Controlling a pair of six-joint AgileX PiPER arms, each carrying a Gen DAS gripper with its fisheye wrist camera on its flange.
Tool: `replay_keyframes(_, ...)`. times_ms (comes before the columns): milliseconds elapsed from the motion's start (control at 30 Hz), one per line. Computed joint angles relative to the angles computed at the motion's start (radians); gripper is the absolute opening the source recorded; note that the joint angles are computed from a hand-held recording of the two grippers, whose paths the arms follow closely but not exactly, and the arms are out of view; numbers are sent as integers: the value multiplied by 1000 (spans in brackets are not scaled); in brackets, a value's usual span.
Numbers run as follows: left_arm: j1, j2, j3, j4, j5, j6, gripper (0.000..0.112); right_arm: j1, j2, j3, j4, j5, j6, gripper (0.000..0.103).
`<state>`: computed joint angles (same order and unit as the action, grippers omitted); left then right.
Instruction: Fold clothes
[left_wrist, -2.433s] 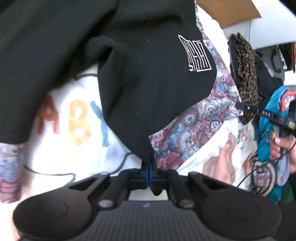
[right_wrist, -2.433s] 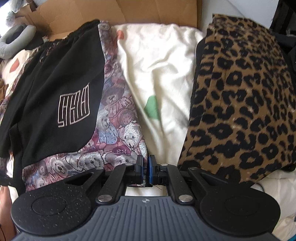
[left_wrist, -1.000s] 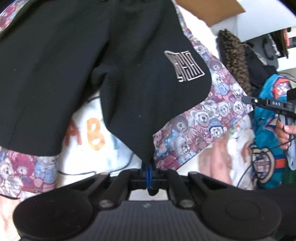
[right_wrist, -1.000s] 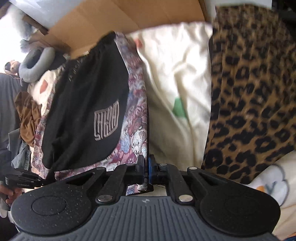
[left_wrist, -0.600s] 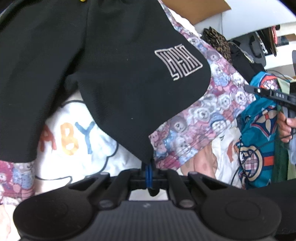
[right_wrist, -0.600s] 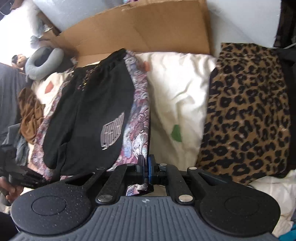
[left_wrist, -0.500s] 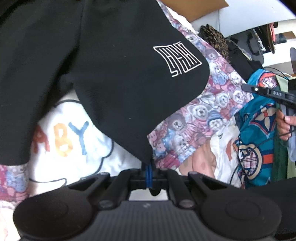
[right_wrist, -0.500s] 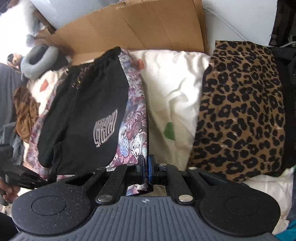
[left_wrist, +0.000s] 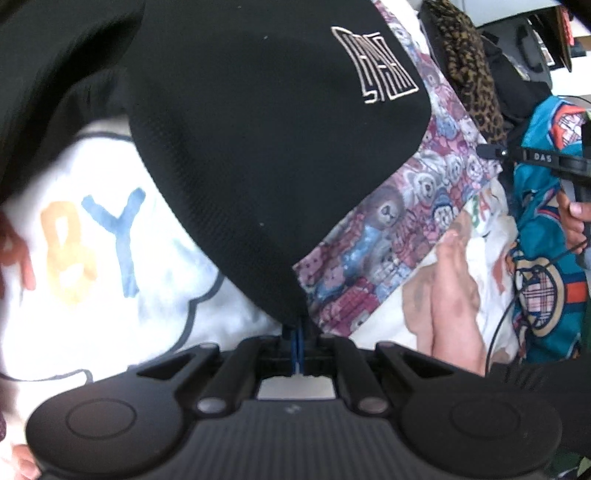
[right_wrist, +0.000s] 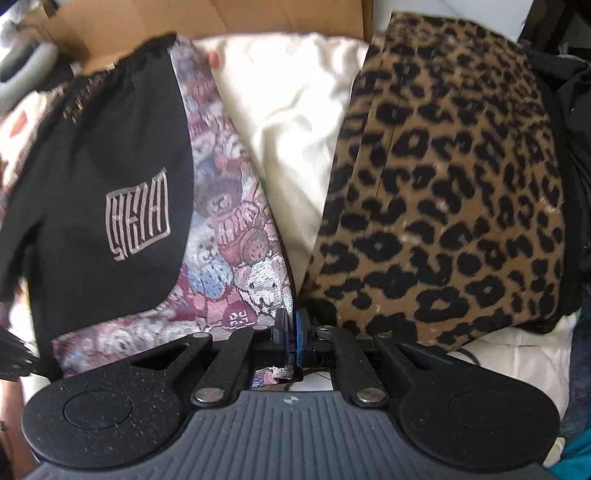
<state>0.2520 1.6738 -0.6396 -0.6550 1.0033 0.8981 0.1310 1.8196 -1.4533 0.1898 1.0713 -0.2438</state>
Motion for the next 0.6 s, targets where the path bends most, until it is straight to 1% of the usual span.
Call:
replay_keyframes(133, -6, -9, 0, 3, 4, 2, 2, 22, 15, 5, -35, -16, 27, 3)
replay_keyframes(167, -7, -13, -8, 12, 20, -1, 4, 26, 18, -2, -42, -12, 34, 4)
replay_keyframes(233, 2, -31, -26, 36, 65, -10, 20, 29, 16, -35, -52, 21, 45, 6)
replay_keyframes(300, 1, -63, -35, 32, 90, -24, 30, 20, 10, -71, -27, 47, 39, 8)
replay_keyframes(333, 6, -83, -44, 32, 105, -20, 33, 10, 7, -87, -2, 53, 29, 8)
replay_keyframes(433, 19, -114, -85, 31, 137, -35, 33, -7, 5, -119, 57, 13, 5, 8)
replay_keyframes(600, 13, -110, -166, 0, 141, -64, 34, 0, 68, -168, 94, -68, -3, 8)
